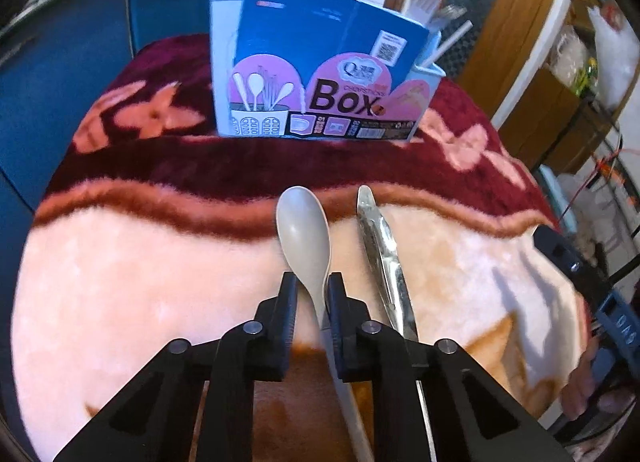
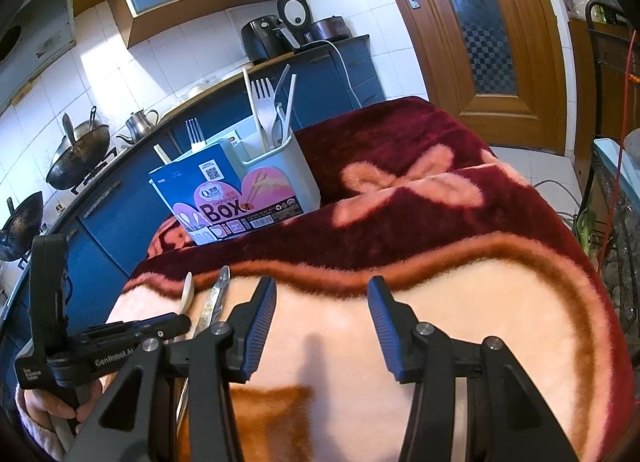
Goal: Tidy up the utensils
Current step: 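Grasp the beige plastic spoon with the left tool while the right tool grasps the metal knife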
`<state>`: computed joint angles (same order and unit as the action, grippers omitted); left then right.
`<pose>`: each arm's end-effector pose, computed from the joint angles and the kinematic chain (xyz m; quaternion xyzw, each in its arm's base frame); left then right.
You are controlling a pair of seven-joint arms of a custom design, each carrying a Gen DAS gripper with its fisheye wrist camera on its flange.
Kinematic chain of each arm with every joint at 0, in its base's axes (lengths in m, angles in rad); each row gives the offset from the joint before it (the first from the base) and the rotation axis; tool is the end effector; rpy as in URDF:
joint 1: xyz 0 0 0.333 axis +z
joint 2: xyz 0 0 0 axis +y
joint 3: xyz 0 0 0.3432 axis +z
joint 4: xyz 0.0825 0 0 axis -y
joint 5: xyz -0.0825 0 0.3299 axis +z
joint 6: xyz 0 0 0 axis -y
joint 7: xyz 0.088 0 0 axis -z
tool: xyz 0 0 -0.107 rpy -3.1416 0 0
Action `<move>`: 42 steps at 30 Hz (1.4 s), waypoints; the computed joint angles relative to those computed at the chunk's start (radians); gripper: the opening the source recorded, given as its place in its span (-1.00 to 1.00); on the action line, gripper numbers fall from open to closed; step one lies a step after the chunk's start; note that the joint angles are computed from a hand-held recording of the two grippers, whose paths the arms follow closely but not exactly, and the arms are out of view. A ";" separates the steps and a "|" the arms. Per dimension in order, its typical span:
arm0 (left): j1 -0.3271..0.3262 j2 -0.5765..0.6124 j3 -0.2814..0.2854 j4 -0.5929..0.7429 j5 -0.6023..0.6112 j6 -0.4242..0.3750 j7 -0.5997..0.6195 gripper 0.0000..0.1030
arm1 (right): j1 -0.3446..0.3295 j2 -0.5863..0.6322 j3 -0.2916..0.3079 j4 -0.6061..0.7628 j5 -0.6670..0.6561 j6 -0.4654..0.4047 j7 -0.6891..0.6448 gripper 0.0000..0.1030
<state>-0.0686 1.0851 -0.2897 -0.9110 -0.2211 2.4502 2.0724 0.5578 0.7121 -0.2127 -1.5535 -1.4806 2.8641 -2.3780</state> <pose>0.7850 -0.1692 0.3166 -0.4824 0.8208 -0.3014 0.0529 0.6198 0.3164 0.3139 -0.4438 0.7711 -0.2506 0.3818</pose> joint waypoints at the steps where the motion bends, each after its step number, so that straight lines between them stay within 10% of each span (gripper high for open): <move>1: 0.009 0.001 -0.010 0.001 -0.011 -0.004 0.001 -0.74 | 0.000 0.000 0.001 0.000 0.003 0.000 -0.005 -0.01; 15: 0.164 -0.101 -0.169 -0.263 -0.182 0.325 0.208 -0.83 | 0.021 0.033 0.007 0.056 0.282 -0.019 -0.320 0.00; 25: 0.249 -0.102 -0.280 -0.327 -0.232 0.473 0.340 -0.87 | -0.041 0.127 0.128 0.188 0.631 -0.037 -0.701 0.00; 42: 0.322 -0.075 -0.373 -0.348 -0.229 0.518 0.378 -0.89 | -0.022 0.412 0.210 0.740 1.045 -0.416 -1.247 0.00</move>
<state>0.2535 1.0105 -0.6631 -1.2593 -0.4499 2.9683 2.4508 0.5354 1.1237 -0.0023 -0.8138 -0.4358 2.4476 -3.6254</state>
